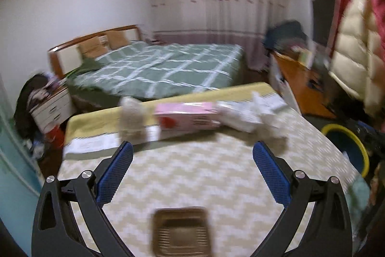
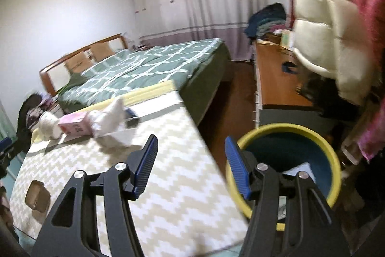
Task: Collect trash
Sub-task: 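Reach the right gripper to the white tissue and grasp it, then carry the tissue into the bin with the right gripper while the left gripper grasps the brown tray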
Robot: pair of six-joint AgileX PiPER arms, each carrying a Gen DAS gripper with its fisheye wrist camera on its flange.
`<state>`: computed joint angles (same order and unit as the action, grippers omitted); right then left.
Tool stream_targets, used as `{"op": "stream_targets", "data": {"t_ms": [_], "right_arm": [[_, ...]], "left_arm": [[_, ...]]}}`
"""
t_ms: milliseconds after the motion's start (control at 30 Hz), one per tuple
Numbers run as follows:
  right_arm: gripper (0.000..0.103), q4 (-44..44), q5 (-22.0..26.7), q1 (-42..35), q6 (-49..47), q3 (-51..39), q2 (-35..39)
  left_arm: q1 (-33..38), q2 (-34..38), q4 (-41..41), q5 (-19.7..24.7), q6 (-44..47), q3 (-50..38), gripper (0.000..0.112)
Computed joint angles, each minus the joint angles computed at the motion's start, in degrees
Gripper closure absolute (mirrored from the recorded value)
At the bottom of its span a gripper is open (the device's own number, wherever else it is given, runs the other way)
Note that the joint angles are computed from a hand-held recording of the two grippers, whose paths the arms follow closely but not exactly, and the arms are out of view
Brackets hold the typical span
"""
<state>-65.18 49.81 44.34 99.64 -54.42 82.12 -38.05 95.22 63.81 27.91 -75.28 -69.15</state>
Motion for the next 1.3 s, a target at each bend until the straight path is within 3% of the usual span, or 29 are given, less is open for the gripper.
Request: {"op": "stream_targets", "data": {"t_ms": [167,233,333,467,667,767,833,900,1300], "right_arm": [[0.048,4.9,-6.1,-1.1,-11.5,-11.4,8.1],[0.048,8.3,-7.2,-1.8,-17.3,-16.4,11.6],[0.049,16.7,-10.1,-4.4,-27.6,-24.5,17.2],[0.053,27.3,-9.4,-7.1,-39.9,-35.8,25.6],[0.059,31.3,-4.6,-9.5,-44.5,-47.6,35.0],[0.070,33.1,-5.0,-11.0,-44.8,-47.9,36.4],[0.089,34.7,-6.1,-11.9,-45.9,-47.2,36.5],[0.098,35.6,-7.5,-12.4,-46.3,-46.3,36.1],[0.100,31.3,-13.6,-11.5,-41.1,-34.6,23.4]], "left_arm": [[7.8,-2.7,7.9,-6.2,-14.6,6.2,0.014],[9.7,-2.9,5.6,-6.9,-14.1,6.7,0.014],[9.7,-3.0,9.0,-5.3,-18.6,7.5,0.014],[8.6,-2.0,10.8,-4.0,-20.4,7.5,0.014],[5.8,-0.3,11.8,-0.9,-20.0,6.0,0.014],[5.1,0.1,12.7,0.0,-20.4,5.8,0.014],[4.9,0.2,12.5,0.2,-20.4,5.8,0.014],[5.0,0.2,12.4,0.0,-20.3,5.9,0.014],[4.4,0.5,12.0,1.0,-20.1,5.8,0.014]]}}
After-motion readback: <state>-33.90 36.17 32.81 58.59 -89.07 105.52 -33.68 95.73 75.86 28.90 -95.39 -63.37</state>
